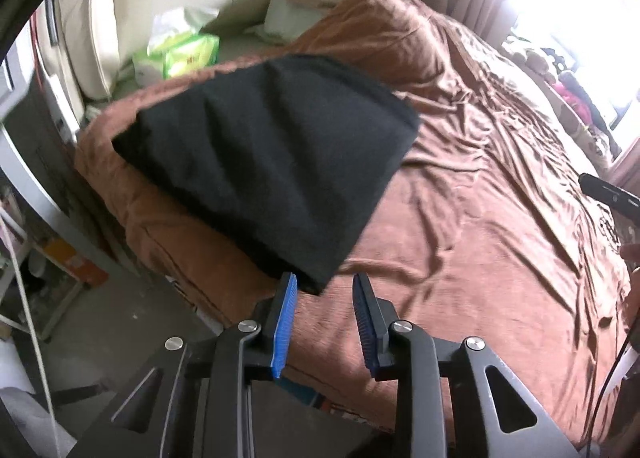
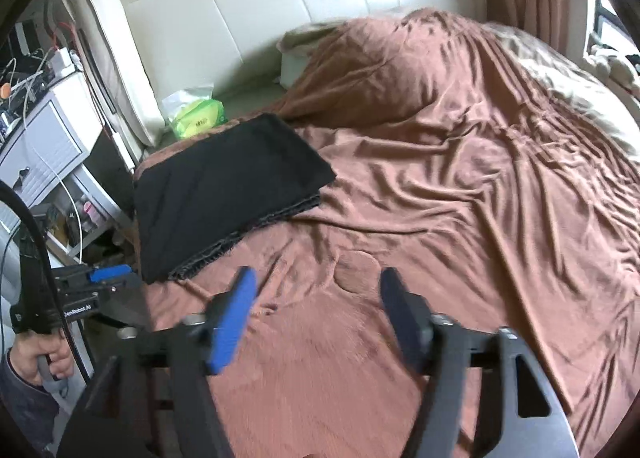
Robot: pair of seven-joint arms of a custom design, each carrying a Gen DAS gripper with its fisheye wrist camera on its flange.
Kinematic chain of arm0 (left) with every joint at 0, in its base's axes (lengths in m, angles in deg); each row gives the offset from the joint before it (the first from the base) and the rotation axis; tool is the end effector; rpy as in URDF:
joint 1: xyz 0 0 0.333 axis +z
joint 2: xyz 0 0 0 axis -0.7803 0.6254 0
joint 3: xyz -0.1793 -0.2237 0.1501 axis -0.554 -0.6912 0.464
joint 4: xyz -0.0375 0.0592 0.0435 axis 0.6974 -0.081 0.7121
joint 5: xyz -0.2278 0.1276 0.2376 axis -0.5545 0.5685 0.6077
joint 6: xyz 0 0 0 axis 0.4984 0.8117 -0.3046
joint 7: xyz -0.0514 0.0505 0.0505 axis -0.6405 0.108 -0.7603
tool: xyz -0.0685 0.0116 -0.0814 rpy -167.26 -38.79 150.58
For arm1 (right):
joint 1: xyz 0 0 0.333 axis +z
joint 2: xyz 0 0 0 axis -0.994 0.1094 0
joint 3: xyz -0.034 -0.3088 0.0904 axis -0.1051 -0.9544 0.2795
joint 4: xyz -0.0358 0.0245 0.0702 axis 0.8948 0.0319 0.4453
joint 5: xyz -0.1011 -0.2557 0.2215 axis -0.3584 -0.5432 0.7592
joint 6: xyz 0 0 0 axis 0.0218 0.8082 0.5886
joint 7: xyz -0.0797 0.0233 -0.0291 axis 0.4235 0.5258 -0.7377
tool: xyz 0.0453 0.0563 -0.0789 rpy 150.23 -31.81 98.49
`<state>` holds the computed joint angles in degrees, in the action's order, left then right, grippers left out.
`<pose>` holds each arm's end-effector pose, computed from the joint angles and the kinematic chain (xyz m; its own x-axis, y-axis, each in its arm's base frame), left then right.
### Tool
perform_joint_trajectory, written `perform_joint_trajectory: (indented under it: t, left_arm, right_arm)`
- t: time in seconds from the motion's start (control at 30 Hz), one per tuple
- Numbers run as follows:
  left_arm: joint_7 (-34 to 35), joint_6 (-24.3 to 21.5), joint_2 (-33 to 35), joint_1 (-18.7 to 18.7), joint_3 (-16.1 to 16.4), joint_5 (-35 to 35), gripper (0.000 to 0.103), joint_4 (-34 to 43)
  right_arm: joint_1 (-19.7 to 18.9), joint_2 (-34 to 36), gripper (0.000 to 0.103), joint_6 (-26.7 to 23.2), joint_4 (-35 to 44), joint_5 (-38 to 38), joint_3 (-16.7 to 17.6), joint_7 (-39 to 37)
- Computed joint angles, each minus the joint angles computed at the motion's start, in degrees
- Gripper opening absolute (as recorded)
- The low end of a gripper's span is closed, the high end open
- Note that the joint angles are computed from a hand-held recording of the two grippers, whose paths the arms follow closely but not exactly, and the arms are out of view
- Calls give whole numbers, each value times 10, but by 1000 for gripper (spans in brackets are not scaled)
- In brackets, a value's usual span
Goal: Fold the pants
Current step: 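Open both tools and pull them back from the placed pants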
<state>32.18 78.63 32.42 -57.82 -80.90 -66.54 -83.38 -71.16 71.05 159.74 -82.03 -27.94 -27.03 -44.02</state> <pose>0.2845 -0.2166 0.4185 0.2392 -0.9469 0.2148 -0.7698 -0.3198 -0.5523 0.5282 0.0977 0.5228 0.5460 -0.8352 -0.0651 -0.6138 -0.3460 -0.7097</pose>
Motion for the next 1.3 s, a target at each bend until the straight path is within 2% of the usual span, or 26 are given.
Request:
perform_joint_trajectory:
  t: [0.07, 0.1, 0.13, 0.17, 0.2, 0.27, 0.37, 0.43, 0.53, 0.6, 0.77, 0.93, 1.3]
  left_arm:
    - [1, -20, -14, -15, 3, -8, 34, 9]
    - [2, -37, -23, -27, 4, -15, 36, 16]
    - [1, -45, -26, -31, 3, -16, 43, 22]
    - [-1, -60, -35, -39, -1, -19, 54, 29]
    - [-4, -67, -40, -41, -4, -17, 60, 34]
    - [-13, -89, -54, -44, -18, -10, 81, 50]
    - [-27, -127, -70, -54, -36, 0, 98, 74]
    - [-34, -143, -75, -65, -38, 1, 102, 86]
    - [-36, -175, -76, -88, -34, -7, 102, 107]
    - [-38, -215, -77, -98, -42, -6, 102, 128]
    - [-54, -263, -83, -118, -57, 5, 102, 167]
    - [-82, -322, -83, -128, -91, 25, 102, 216]
    - [-128, -408, -49, -159, -146, 63, 103, 308]
  right_arm:
    - [-2, -25, 69, -9, -17, 2, -4, -1]
    - [-3, -42, 75, -13, -29, -4, -8, 4]
    - [-2, -57, 80, -15, -39, -5, -12, 5]
    - [-1, -73, 80, -18, -51, -5, -17, 4]
    - [2, -84, 80, -21, -57, -6, -22, 5]
    - [4, -111, 82, -39, -71, -15, -34, 9]
    - [2, -154, 88, -61, -93, -47, -45, 23]
    - [4, -176, 93, -73, -101, -58, -56, 31]
    - [4, -213, 103, -90, -115, -74, -70, 39]
    - [3, -242, 103, -102, -126, -82, -80, 42]
    - [1, -315, 103, -118, -160, -93, -105, 51]
    - [-12, -393, 103, -142, -201, -123, -123, 66]
    - [-54, -534, 103, -213, -249, -178, -161, 93]
